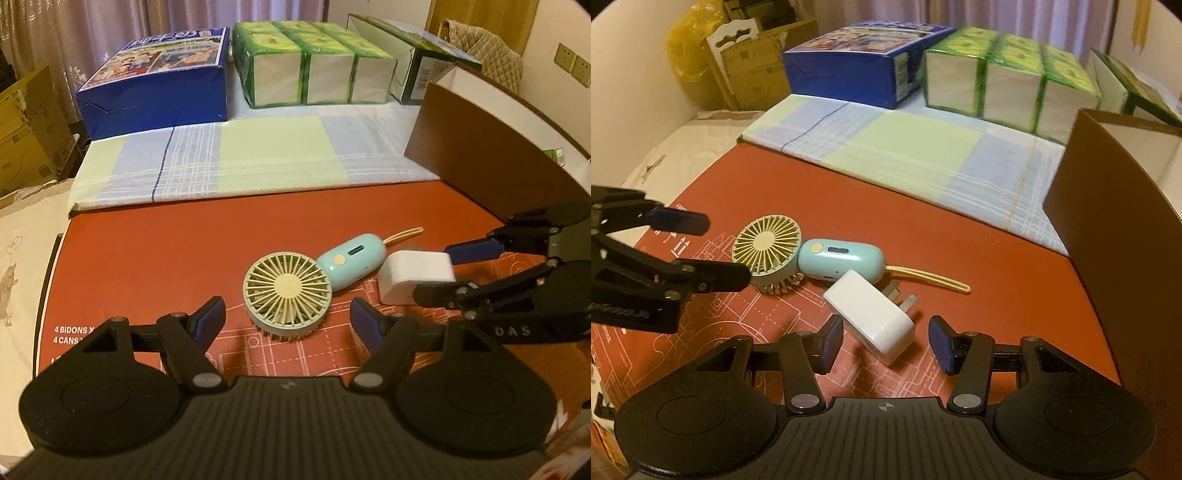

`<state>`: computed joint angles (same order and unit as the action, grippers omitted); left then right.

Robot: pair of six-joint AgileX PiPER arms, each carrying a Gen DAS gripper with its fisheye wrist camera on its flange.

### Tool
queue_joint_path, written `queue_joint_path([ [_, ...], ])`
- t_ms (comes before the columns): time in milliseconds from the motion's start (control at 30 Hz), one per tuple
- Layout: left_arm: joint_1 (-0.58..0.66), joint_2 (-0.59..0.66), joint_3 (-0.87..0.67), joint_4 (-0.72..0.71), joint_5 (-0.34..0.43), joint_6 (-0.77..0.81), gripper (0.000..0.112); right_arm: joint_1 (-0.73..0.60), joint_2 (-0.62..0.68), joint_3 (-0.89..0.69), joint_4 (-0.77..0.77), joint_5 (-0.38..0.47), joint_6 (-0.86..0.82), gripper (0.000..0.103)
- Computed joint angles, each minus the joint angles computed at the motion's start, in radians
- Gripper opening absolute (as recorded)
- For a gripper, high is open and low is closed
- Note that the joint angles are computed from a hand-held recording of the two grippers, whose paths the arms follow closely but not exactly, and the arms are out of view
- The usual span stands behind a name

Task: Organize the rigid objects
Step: 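Grasp the mint-green fan with the left gripper while the right gripper grasps the white plug adapter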

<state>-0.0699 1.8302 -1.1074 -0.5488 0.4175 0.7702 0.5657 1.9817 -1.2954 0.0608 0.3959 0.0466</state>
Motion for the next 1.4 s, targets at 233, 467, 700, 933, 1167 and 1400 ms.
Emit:
queue_joint_path([
  [233,0.007,0.061,-0.055,0.008,0.012,0.033,0.071,0.021,-0.004,0.035,-0.093,-0.049,0.042,0.034],
  [467,0.014,0.096,-0.092,-0.021,0.029,0.088,0.071,0.019,-0.021,0.061,-0.222,-0.055,0.21,0.03],
  [700,0.014,0.125,-0.109,-0.071,0.03,0.177,0.072,0.006,-0.054,0.103,-0.542,0.0,0.636,0.029],
  [933,-0.003,0.149,-0.106,-0.16,0.004,0.318,0.064,-0.032,-0.113,0.172,-0.577,0.012,0.727,0.028],
  [1167,-0.038,0.118,-0.051,-0.128,-0.045,0.239,0.059,-0.018,-0.179,0.252,-0.602,0.006,0.783,0.027],
  [1400,-0.125,0.021,0.105,-0.046,-0.124,0.046,0.059,-0.026,-0.207,0.289,-0.576,-0.008,0.761,0.027],
])
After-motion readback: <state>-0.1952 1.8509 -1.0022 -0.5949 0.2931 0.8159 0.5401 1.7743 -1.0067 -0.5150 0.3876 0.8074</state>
